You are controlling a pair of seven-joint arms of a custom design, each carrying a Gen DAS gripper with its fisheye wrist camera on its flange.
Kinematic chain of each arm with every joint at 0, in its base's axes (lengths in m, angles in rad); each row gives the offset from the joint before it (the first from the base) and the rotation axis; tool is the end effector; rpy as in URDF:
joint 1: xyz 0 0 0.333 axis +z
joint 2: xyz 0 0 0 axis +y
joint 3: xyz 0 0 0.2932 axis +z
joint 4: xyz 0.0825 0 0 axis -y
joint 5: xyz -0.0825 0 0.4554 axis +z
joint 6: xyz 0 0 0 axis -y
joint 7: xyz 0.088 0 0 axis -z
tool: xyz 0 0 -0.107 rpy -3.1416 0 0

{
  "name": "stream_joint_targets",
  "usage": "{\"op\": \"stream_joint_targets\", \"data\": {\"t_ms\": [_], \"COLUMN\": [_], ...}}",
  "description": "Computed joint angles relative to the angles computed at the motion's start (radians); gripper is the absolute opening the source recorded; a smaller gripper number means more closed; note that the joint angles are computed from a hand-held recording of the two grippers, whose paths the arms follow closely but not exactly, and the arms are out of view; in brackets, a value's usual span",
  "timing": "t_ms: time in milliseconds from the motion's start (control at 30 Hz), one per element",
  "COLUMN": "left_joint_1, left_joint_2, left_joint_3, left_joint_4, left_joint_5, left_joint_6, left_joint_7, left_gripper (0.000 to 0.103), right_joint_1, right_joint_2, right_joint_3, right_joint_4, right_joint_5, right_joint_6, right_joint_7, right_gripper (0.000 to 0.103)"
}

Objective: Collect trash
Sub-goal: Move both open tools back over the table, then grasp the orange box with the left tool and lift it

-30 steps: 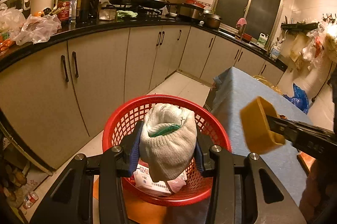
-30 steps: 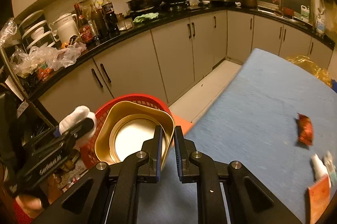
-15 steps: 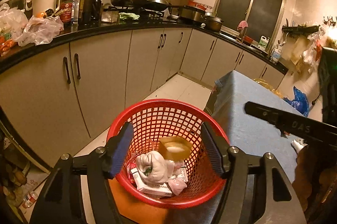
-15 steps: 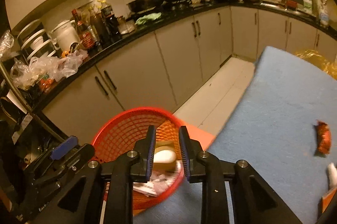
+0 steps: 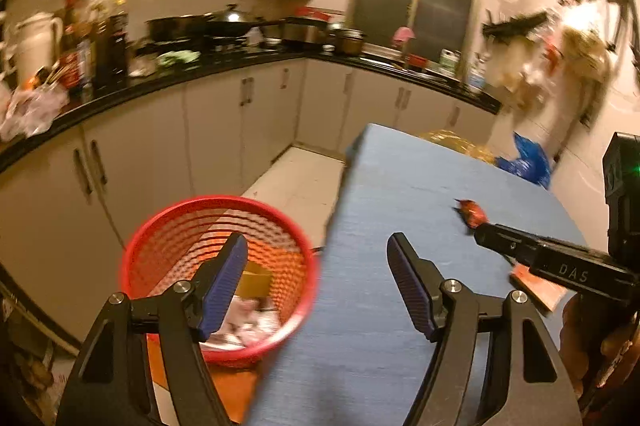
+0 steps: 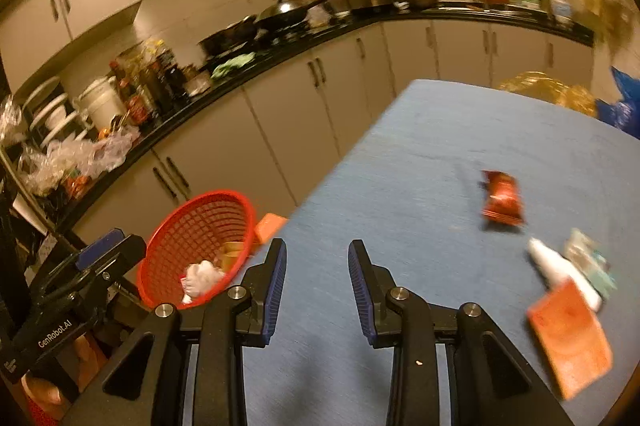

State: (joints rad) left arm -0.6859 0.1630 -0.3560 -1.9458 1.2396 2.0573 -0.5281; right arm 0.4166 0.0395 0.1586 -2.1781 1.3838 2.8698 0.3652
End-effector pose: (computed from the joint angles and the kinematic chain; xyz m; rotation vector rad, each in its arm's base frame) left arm 0.3823 -0.5440 0.3697 -1.8910 1.2487 -0.8690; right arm 0.5457 0.2880 0.3460 -1.9421 1.1181 -0.1366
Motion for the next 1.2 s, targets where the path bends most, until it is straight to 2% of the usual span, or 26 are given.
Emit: {"op": "stream_joint_targets", "data": {"t_ms": [133, 233, 367, 467, 567, 667, 767, 800, 900, 933, 967, 1067, 1200], "left_joint_1": [-0.025, -0.053, -0.087, -0.119, -0.152, -0.176, -0.187, -0.188, -0.179, -0.176, -0.171, -0.150, -0.141], "left_joint_2": [0.114, 0.203, 0.304, 0.374, 0.419, 0.430, 0.426, 0.421, 0.405, 0.404, 0.404, 0.418, 0.457], "left_joint_3": [0.010, 0.036, 0.073, 0.099, 0.127, 0.153, 0.168, 0.172, 0.174, 0.174, 0.172, 0.164, 0.165], "left_joint_4": [0.136, 0.243, 0.363, 0.452, 0.513, 0.531, 0.528, 0.520, 0.496, 0.493, 0.491, 0.502, 0.555], "left_joint_5": [0.016, 0.003, -0.027, -0.058, -0.089, -0.114, -0.131, -0.134, -0.140, -0.143, -0.148, -0.183, -0.227], "left_joint_6": [0.033, 0.076, 0.174, 0.201, 0.206, 0.214, 0.212, 0.216, 0.241, 0.247, 0.259, 0.308, 0.356], "left_joint_7": [0.087, 0.164, 0.248, 0.313, 0.366, 0.392, 0.392, 0.385, 0.360, 0.356, 0.354, 0.369, 0.400], "left_gripper": [0.074, 0.074, 0.074, 0.074, 0.074, 0.075, 0.075, 0.075, 0.077, 0.077, 0.078, 0.078, 0.078], "right_joint_1": [-0.043, -0.087, -0.154, -0.211, -0.253, -0.282, -0.282, -0.285, -0.275, -0.292, -0.273, -0.256, -0.260], "right_joint_2": [-0.052, -0.046, 0.002, 0.057, 0.086, 0.080, 0.041, 0.031, 0.012, 0.006, -0.011, -0.059, -0.029], "right_joint_3": [-0.046, -0.085, -0.118, -0.136, -0.128, -0.117, -0.106, -0.110, -0.114, -0.102, -0.122, -0.128, -0.148], "right_joint_4": [-0.066, -0.080, -0.064, -0.024, -0.001, -0.003, -0.038, -0.043, -0.059, -0.062, -0.073, -0.105, -0.064], "right_joint_5": [0.041, 0.003, -0.099, -0.170, -0.170, -0.138, -0.087, -0.085, -0.088, -0.082, -0.066, 0.003, 0.020], "right_joint_6": [-0.006, -0.009, -0.008, -0.098, -0.183, -0.299, -0.369, -0.453, -0.579, -0.627, -0.619, -0.474, -0.425], "right_joint_7": [-0.036, 0.014, 0.135, 0.236, 0.257, 0.226, 0.153, 0.141, 0.119, 0.099, 0.082, 0.021, 0.069], "right_gripper": [0.038, 0.038, 0.039, 0.039, 0.039, 0.040, 0.042, 0.043, 0.044, 0.044, 0.044, 0.044, 0.044]}}
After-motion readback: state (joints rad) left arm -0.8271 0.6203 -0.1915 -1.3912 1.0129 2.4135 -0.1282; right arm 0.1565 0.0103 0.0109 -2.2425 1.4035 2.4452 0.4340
